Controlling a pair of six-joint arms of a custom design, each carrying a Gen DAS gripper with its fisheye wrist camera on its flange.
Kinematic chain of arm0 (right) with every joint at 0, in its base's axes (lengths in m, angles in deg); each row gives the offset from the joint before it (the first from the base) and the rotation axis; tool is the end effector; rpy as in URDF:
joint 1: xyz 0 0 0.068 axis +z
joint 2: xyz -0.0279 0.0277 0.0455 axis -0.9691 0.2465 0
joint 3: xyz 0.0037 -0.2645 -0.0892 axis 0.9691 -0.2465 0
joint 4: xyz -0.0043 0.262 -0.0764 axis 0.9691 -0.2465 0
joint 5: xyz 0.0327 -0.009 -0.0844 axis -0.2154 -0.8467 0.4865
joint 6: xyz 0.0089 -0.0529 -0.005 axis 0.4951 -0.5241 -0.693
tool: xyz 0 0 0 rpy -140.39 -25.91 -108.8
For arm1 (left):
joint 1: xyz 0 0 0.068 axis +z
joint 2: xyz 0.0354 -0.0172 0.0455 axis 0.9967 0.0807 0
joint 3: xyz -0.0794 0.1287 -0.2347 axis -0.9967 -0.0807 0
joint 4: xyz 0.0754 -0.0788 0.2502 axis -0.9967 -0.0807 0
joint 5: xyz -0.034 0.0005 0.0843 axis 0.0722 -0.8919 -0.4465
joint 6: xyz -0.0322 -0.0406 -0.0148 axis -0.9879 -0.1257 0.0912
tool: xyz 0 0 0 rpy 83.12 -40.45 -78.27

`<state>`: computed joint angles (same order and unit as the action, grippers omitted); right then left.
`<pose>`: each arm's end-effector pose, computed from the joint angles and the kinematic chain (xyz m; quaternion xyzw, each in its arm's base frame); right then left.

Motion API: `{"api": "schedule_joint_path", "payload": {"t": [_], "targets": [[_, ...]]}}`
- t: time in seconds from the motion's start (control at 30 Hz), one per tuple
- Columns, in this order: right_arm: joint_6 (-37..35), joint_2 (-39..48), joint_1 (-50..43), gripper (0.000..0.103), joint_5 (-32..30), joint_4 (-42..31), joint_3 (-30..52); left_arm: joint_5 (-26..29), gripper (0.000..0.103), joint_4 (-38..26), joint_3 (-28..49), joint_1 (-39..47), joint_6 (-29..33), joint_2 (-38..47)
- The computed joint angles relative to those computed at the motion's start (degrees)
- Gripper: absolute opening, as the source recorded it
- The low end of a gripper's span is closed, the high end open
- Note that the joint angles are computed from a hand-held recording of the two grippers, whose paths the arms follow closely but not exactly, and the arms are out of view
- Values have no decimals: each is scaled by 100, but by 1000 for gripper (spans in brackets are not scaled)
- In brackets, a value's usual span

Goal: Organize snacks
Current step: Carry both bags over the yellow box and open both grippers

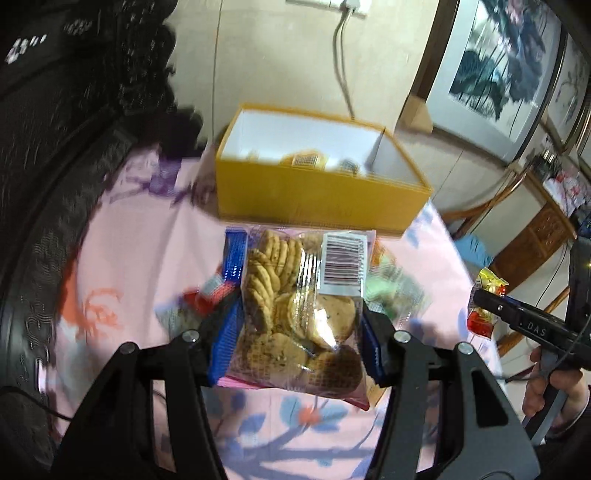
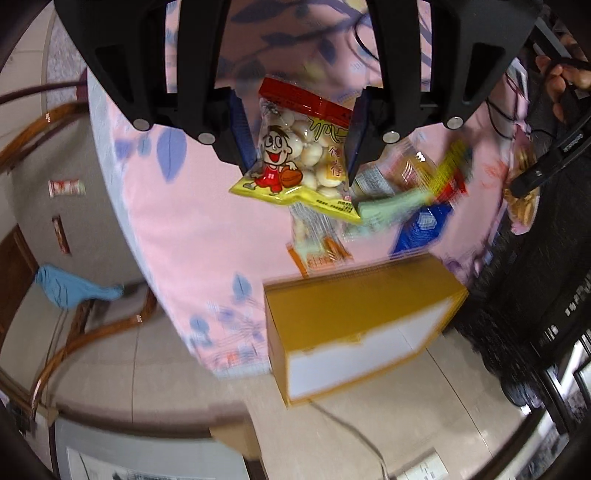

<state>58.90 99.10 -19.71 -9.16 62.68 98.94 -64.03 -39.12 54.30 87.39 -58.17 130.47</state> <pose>0.1722 0.2252 0.2148 0.1351 0.9214 0.1242 0.3424 0.2587 -0.0030 0.2616 0.1147 0.9251 -0.1330 0.3366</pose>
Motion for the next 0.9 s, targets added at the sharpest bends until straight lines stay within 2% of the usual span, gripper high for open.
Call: {"api": "schedule_joint_path", "payload": {"t": [0.2, 0.37, 0.6, 0.77, 0.83, 0.87, 0.9], "targets": [[-1035, 2, -535, 46, 115, 249, 746, -35, 57, 287, 1057, -342, -357, 699], [-1963, 365, -1060, 46, 105, 602, 1511, -131, 57, 431, 2285, -624, -726, 1593], [-3034, 1270, -1786, 46, -141, 1278, 2547, -386, 57, 527, 3940, -935, -1016, 2986], [-3368, 2031, -2119, 46, -508, 1385, 3214, -659, 57, 419, 4882, -1041, -1123, 3903], [-3435, 2231, -2175, 49, -565, 1385, 3388, -698, 59, 386, 5088, -1047, -1179, 4115], [-3452, 2316, -2201, 57, -628, 1398, 3446, -795, 64, 389, 5180, -1062, -1213, 4213], [-3438, 2418, -2201, 75, -574, 1260, 3584, -933, 83, 338, 5284, -1076, -1273, 4286]]}}
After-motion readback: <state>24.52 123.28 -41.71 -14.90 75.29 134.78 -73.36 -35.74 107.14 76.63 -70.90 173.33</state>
